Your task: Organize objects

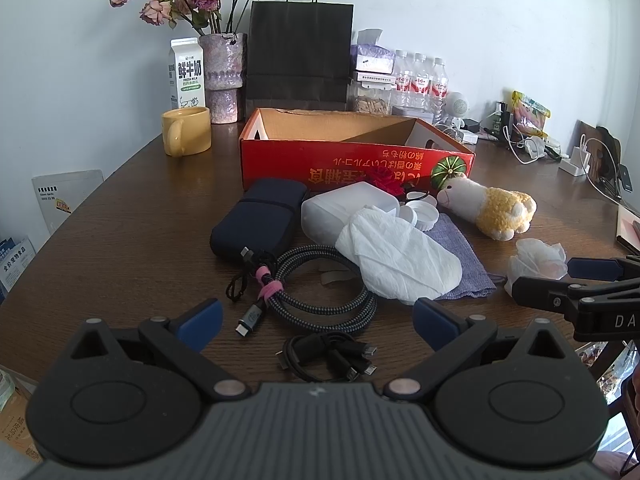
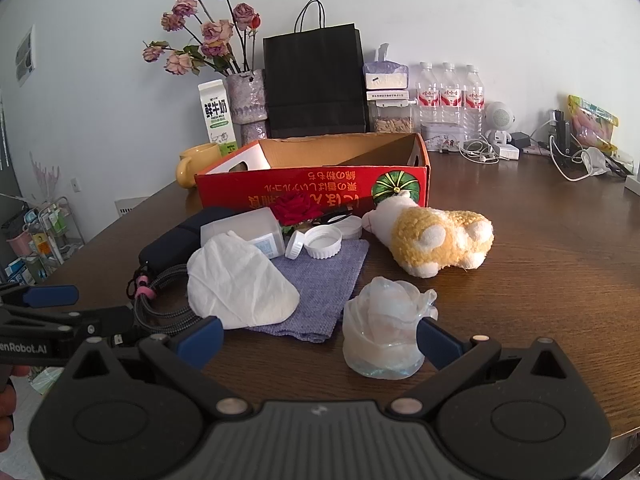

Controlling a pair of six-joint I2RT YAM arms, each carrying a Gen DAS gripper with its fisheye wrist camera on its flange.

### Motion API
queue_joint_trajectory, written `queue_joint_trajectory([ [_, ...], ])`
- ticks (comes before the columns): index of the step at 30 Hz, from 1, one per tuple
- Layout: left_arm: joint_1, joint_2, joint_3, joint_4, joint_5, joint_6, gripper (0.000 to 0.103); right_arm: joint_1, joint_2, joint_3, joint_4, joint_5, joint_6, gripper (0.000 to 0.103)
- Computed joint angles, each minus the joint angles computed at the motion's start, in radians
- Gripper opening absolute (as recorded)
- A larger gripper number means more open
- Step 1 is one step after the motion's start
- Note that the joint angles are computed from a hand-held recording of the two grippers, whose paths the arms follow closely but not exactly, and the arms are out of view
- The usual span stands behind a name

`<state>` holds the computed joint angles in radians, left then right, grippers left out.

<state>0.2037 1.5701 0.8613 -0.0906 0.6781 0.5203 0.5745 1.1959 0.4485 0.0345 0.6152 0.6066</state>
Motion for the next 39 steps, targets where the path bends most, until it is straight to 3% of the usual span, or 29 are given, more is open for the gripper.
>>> queue_joint_trajectory([
  [13, -0.005, 0.014, -0.001, -0.017, -0.007, 0.014, 0.103, 0.0, 0.003, -0.013, 0.009, 0.018, -0.005, 0.103],
  [21, -0.024, 0.043, 0.019, -0.051, -0.053, 0.028, 0.103, 0.001, 0.034, -0.014, 0.015, 0.084, -0.033, 0.103],
  [28, -0.037, 0.075, 0.04, -0.078, -0.072, 0.043, 0.093, -0.039, 0.08, -0.052, 0.138, 0.072, -0.113, 0.103],
  [35, -0.052, 0.09, 0.039, -0.074, -0.093, 0.05, 0.065, -0.093, 0.137, -0.094, 0.279, 0.042, -0.175, 0.099],
  [39, -0.051, 0.091, 0.035, -0.065, -0.087, 0.057, 0.063, -0.126, 0.157, -0.123, 0.356, 0.007, -0.198, 0.095],
])
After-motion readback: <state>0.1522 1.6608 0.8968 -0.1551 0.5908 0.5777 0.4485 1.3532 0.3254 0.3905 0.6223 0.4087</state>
